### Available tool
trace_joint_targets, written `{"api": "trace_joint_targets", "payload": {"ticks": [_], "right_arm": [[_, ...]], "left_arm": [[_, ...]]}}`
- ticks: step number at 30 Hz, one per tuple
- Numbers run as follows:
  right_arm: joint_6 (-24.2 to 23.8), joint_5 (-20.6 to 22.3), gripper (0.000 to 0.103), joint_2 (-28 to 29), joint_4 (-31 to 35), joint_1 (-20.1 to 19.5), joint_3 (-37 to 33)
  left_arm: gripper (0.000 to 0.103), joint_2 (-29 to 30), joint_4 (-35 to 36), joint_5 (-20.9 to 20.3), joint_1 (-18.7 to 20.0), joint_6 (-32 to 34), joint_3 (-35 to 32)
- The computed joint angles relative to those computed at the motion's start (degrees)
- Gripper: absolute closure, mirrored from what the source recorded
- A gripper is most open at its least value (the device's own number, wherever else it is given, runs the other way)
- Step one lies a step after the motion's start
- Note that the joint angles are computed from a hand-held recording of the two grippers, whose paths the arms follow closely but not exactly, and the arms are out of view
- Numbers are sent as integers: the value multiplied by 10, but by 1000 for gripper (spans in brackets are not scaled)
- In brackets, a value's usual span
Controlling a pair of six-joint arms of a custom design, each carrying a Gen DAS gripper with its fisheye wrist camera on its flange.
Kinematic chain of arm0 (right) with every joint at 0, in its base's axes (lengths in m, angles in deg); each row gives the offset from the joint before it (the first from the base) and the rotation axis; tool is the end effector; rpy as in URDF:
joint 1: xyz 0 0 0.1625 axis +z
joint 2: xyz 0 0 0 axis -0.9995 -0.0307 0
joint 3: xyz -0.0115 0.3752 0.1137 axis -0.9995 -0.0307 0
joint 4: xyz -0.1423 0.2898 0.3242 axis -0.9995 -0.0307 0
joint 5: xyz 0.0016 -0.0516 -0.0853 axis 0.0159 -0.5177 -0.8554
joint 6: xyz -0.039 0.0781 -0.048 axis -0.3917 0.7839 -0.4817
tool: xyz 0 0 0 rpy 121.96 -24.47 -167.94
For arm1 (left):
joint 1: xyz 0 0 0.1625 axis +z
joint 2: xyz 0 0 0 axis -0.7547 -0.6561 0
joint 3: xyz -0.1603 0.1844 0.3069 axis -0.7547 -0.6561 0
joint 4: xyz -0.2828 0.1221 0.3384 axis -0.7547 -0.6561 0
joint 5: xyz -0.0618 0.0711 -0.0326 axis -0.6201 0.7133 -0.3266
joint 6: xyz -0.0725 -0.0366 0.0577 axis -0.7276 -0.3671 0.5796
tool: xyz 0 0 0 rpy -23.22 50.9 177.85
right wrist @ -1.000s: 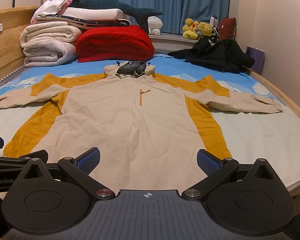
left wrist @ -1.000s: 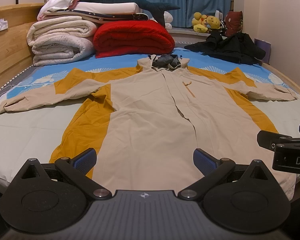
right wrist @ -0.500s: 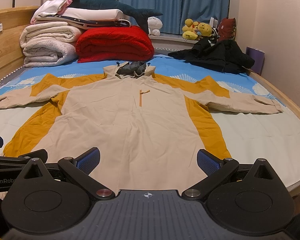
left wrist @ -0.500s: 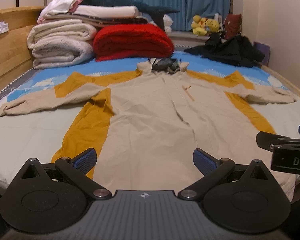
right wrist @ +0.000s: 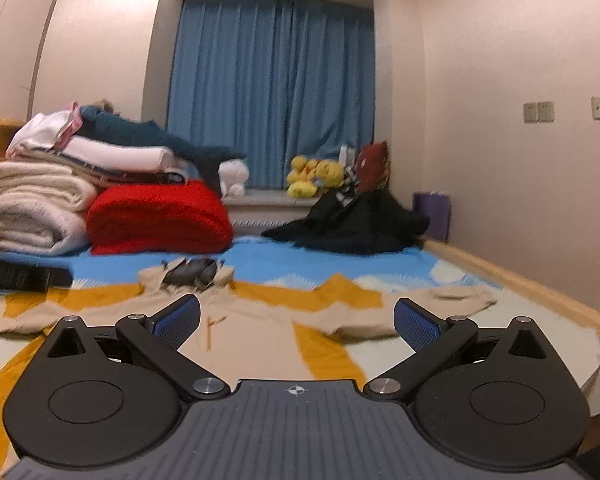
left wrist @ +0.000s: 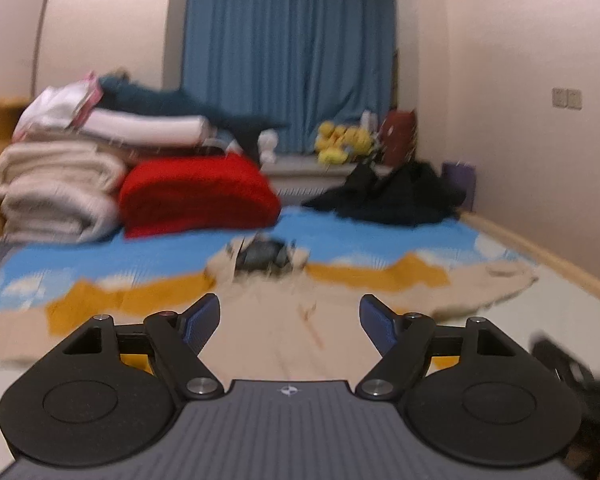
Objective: Fold large clothes
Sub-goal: 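Grasp the beige sleeve cuff with the left gripper and lift it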
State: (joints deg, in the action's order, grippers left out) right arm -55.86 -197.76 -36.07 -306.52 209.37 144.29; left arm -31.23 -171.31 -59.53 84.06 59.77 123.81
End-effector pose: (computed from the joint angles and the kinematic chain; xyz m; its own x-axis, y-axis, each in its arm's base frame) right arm 0.3443 -0.4344 0.1748 -0.6753 -0.0250 0.7371 -0.7216 0.2290 -0.6533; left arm -0.2448 -0.4477 0.3264 -0.6941 -0.0584 -0.7175 0.6663 0.3252 -0.6711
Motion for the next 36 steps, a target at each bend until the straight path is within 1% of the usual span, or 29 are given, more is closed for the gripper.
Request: {"api": "trace_joint_targets", "payload": {"ticks": [2, 4, 5, 7, 10, 11, 12, 13, 14, 15, 16, 18, 19, 21, 23, 25, 26, 28, 31, 32, 35, 36], "right_arm": [[-10, 4, 1, 3, -8, -6, -6], [-6, 10, 1, 0, -7, -12, -8], [-7, 12, 1, 1, -7, -14, -10], [-17, 14, 1, 5, -13, -17, -14], [-36, 22, 1, 11, -24, -19, -20], [-43, 27, 1, 13, -26, -22, -23], [-51, 30, 1, 16, -27, -22, -26], [-55, 30, 1, 19, -26, -22, -30], [-55, 34, 1, 19, -19, -23, -34], [-56, 37, 1, 21, -9, -22, -38], [-59, 45, 1, 22, 2, -24, -45], [-60, 67, 1, 28, 33, -29, -69], [-56, 81, 1, 34, 55, -33, -88], [-50, 102, 1, 53, 90, -35, -131], [-35, 125, 2, 86, 124, -38, -193], [-21, 155, 8, 125, 149, -44, -257], [-14, 170, 10, 144, 165, -46, -289], [1, 203, 21, 178, 203, -54, -344], [6, 237, 27, 218, 234, -68, -401], [9, 243, 28, 226, 236, -73, -408], [40, 219, 28, 243, 269, -79, -430], [49, 225, 28, 248, 274, -82, -437]], "left_arm": [[19, 35, -66, -42, 31, 99, -50], [19, 58, -95, -70, 61, 162, -90], [19, 68, -101, -84, 80, 185, -111], [19, 84, -107, -101, 119, 208, -145], [19, 80, -48, -121, 181, 168, -171], [19, 83, -48, -125, 203, 163, -178], [20, 87, -62, -129, 222, 169, -181], [22, 92, -70, -125, 241, 170, -183], [28, 97, -54, -104, 254, 159, -192], [42, 108, -14, -68, 268, 131, -214], [44, 110, 15, -56, 277, 99, -228], [44, 113, 28, -78, 300, 63, -253], [44, 120, 33, -76, 310, 53, -269], [44, 126, 50, -68, 321, 25, -294], [47, 119, 89, -71, 333, -29, -306], [48, 122, 112, -71, 345, -57, -323], [49, 117, 113, -66, 346, -59, -321], [50, 112, 114, -60, 351, -57, -322], [50, 114, 116, -53, 362, -57, -328], [50, 113, 119, -49, 366, -61, -330], [50, 114, 136, -43, 384, -94, -344], [50, 116, 137, -37, 392, -99, -350]]}}
